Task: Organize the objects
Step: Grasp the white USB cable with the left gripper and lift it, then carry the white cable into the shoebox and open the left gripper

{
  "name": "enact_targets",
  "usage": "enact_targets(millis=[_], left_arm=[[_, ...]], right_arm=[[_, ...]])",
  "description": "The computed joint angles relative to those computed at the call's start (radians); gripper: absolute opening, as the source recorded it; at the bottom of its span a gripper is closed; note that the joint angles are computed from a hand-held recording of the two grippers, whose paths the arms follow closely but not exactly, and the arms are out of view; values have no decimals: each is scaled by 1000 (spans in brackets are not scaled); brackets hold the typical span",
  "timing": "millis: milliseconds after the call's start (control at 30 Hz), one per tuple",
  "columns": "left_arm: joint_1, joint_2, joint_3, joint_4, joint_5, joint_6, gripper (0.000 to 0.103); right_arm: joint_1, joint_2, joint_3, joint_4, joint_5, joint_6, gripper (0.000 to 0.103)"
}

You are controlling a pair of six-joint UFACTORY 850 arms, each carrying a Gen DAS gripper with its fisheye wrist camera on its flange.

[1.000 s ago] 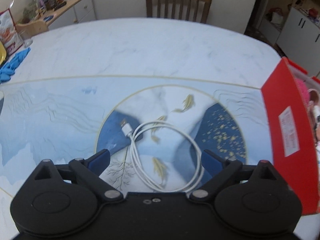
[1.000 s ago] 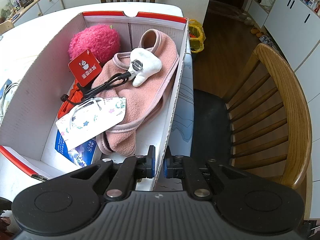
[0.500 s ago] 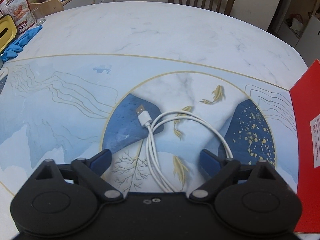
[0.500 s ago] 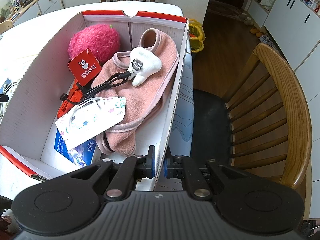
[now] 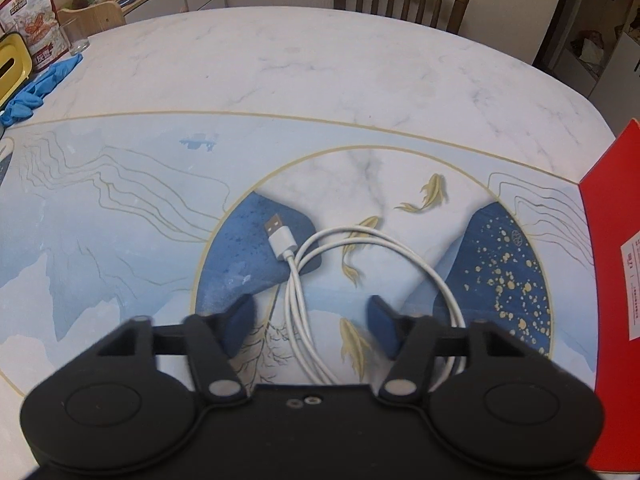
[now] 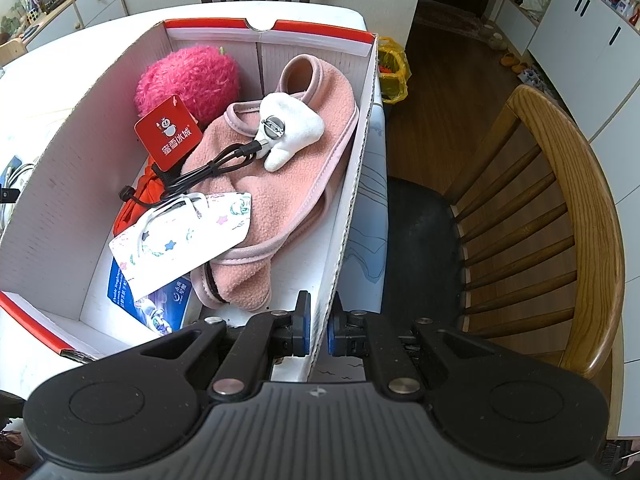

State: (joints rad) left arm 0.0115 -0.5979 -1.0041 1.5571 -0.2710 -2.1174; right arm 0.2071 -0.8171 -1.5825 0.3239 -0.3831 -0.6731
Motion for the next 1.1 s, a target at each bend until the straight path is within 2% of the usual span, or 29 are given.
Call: enact_targets(millis=[67, 133, 200, 300, 667, 1100], left_arm=[[-1, 0, -6, -9, 4, 20, 36], [-1, -1, -11, -26, 11, 40, 16], [1, 0, -12, -4, 27, 20, 6], [-9, -1, -15, -18, 18, 36, 5], [-37, 65, 20, 172, 26, -113, 3], [-70, 200, 73, 555, 25, -385, 3]], right_arm=[[0, 0, 0, 0, 0, 0, 8], [0, 0, 0, 0, 0, 0, 8], [0, 0, 0, 0, 0, 0, 8], [0, 0, 0, 0, 0, 0, 8], [0, -1, -1, 5, 4, 3, 8], [0, 2, 5, 11, 9, -2, 8]])
